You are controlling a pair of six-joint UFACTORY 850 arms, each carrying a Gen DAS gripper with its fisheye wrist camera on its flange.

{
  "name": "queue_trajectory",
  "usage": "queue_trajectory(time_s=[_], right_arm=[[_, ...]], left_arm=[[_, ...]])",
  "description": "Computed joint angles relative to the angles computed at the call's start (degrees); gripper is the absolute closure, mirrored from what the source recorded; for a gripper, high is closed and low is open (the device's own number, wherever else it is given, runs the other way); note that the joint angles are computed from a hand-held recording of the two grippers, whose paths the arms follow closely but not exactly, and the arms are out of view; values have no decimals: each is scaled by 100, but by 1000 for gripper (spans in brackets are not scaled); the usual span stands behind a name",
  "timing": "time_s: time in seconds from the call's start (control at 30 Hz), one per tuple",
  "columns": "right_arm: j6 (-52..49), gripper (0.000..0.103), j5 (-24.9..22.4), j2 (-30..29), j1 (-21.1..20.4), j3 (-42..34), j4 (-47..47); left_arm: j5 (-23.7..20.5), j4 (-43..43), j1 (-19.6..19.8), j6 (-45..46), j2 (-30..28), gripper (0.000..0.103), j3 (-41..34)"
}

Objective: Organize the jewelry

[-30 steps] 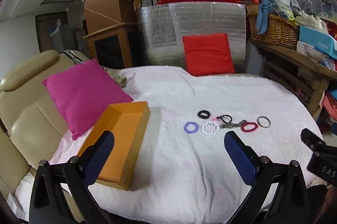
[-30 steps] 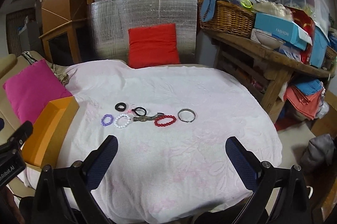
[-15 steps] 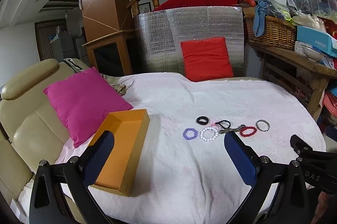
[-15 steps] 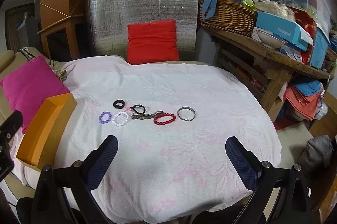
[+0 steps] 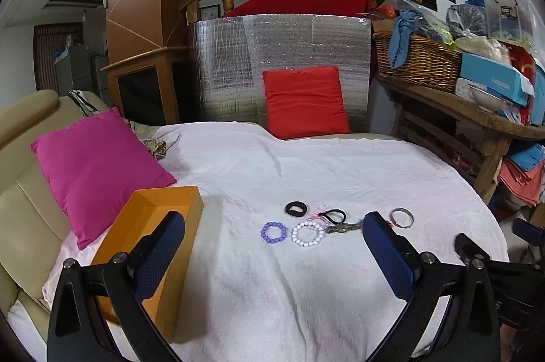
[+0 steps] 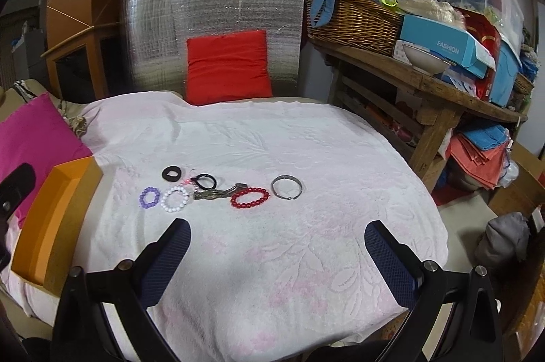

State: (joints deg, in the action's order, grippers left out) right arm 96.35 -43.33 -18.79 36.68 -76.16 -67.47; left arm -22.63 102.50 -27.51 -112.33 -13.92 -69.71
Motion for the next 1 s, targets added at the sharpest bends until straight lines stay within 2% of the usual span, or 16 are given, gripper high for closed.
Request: queue_trajectory(time_s=[0.17,0.3,0.33,0.4,0.5,0.73,0.9,0.97,1.0], right_arm=[[-79,0,-143,-124,-41,-132,-3],[-194,0,-219,-236,-95,-262,36],[-213,0,-236,-268,-103,-300,35],[-265,0,-270,-339,-113,-386,44],[-350,0,-248,-427,-143,-481,57],[-476,0,-93,-615,-219,-658,62],[-565,0,25,-744,-309,-738,29],[-486,0,275,-739,-433,-675,-30],[-413,0,544,-700,-536,-596,-70]], left_arm=[[-451,600,58,-591,-338,0,-190],[-947,554,51,-427,-674,0,-385],[-917,560,67,-418,-707,0,-403],[-541,419,163,-291,-819,0,-521],[-375,415,200,-261,-941,0,-595],[-498,790,161,-447,-1085,0,-662],[-554,641,166,-216,-1269,0,-835],[-476,447,197,56,-1397,0,-955],[-424,376,218,147,-1450,0,-1007]])
